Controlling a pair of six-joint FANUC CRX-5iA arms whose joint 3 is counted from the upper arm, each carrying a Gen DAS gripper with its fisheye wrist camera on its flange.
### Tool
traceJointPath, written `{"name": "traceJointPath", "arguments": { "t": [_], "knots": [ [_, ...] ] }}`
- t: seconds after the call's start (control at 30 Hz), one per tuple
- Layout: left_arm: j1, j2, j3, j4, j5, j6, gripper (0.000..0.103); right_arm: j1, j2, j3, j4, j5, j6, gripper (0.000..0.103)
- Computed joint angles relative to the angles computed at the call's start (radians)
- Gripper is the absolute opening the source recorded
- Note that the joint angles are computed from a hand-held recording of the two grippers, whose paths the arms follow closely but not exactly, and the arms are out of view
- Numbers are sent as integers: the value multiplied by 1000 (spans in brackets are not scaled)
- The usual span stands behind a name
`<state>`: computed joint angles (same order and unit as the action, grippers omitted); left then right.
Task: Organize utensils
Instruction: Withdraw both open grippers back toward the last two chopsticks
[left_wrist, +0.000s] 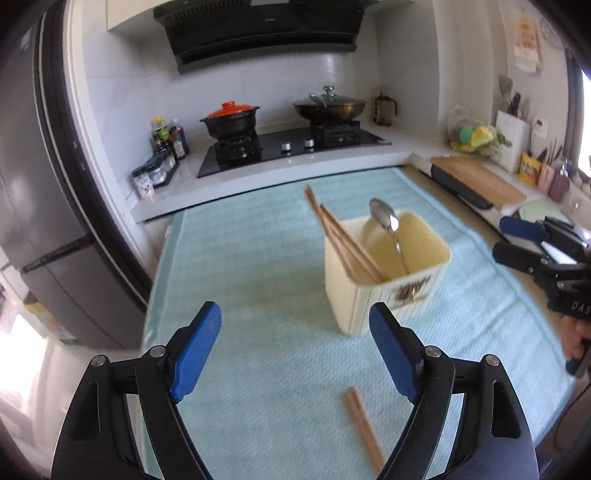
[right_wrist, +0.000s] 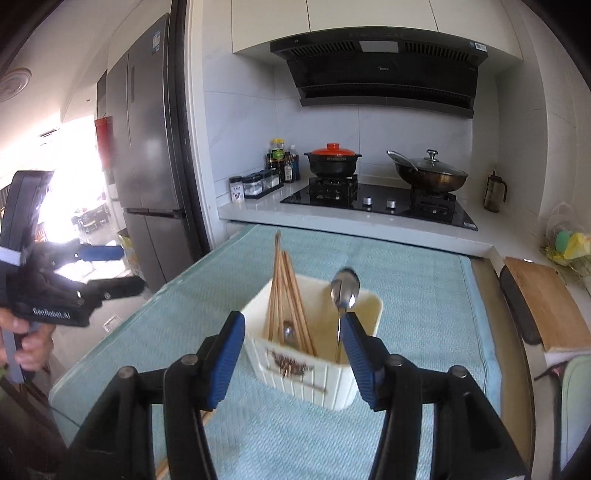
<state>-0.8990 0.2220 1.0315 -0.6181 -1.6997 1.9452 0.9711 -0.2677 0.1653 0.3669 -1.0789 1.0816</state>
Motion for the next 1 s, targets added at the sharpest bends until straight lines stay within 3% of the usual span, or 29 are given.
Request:
{"name": "traceJointPath", "arguments": {
  "t": [0.1, 0.3, 0.53, 0.73, 1.0],
  "knots": [
    [-55, -64, -99, -38, -40, 21, 86, 109, -107, -159, 125, -38, -119, 55],
    [-131, -172, -310, -25, -2, 207, 86, 268, -252, -354, 236, -137, -384, 55],
    [-90, -274, -528, 115, 144, 448, 86, 398, -323, -447, 282, -238, -546, 55],
    [-50, -301, -612, 159, 200, 476, 86, 481, -365, -486, 322, -284, -628, 55],
    [-4, -286, -680, 242, 261, 458, 86, 505, -359, -496, 287, -275, -667, 55]
  ]
}}
